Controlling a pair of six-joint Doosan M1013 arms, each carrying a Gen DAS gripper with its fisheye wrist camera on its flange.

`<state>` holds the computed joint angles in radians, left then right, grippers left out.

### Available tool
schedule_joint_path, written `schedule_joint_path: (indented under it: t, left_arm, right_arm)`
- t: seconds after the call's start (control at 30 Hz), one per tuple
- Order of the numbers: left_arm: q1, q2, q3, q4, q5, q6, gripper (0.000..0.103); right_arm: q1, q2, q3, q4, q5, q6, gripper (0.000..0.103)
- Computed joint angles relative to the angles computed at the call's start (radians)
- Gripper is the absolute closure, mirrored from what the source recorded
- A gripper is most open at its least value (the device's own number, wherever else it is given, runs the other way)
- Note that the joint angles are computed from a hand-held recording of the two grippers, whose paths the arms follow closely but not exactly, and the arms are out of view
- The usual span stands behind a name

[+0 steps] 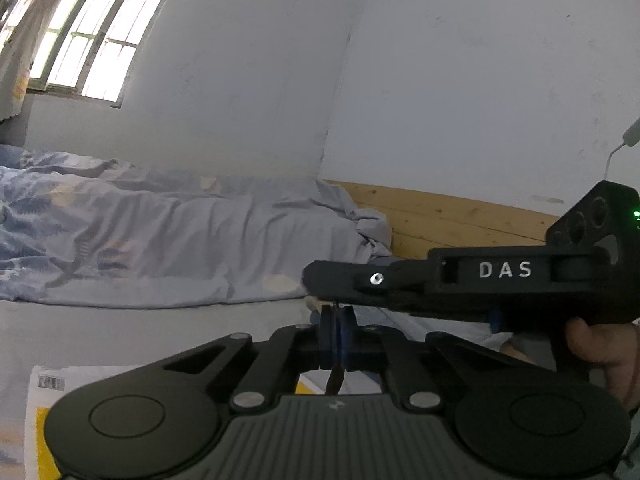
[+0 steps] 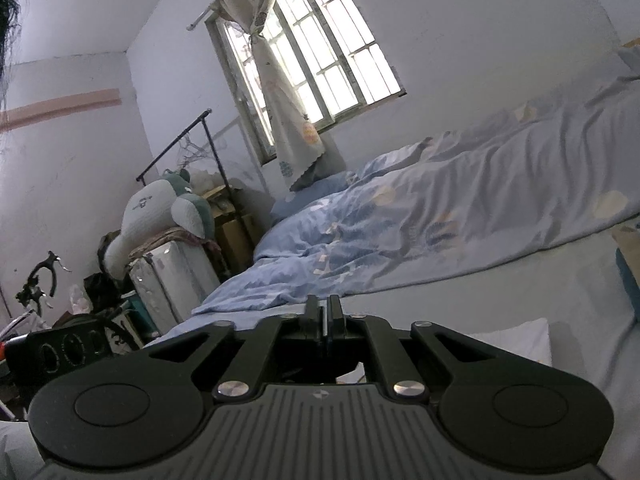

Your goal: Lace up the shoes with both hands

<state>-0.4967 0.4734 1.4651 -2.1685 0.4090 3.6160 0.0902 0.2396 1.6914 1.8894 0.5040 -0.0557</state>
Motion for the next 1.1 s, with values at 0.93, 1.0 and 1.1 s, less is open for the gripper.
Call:
schedule_joint_path:
  t: [0.93,1.0,1.1]
  left_arm:
    - [0.000,-0.008,0.000,0.100,-0.012,-0.078,0.102]
    - [0.001,-0.008,0.000,0.099,-0.010,-0.081,0.101]
    - [0.002,-0.008,0.000,0.101,-0.008,-0.085,0.101]
  right_arm:
    - [0.000,0.003,-0.004,-0.025,0.019,0.004,0.101]
    - [0.002,0.003,-0.004,-0.023,0.013,0.002,0.101]
    - [0.002,0.004,-0.004,-0.018,0.012,0.001,0.101]
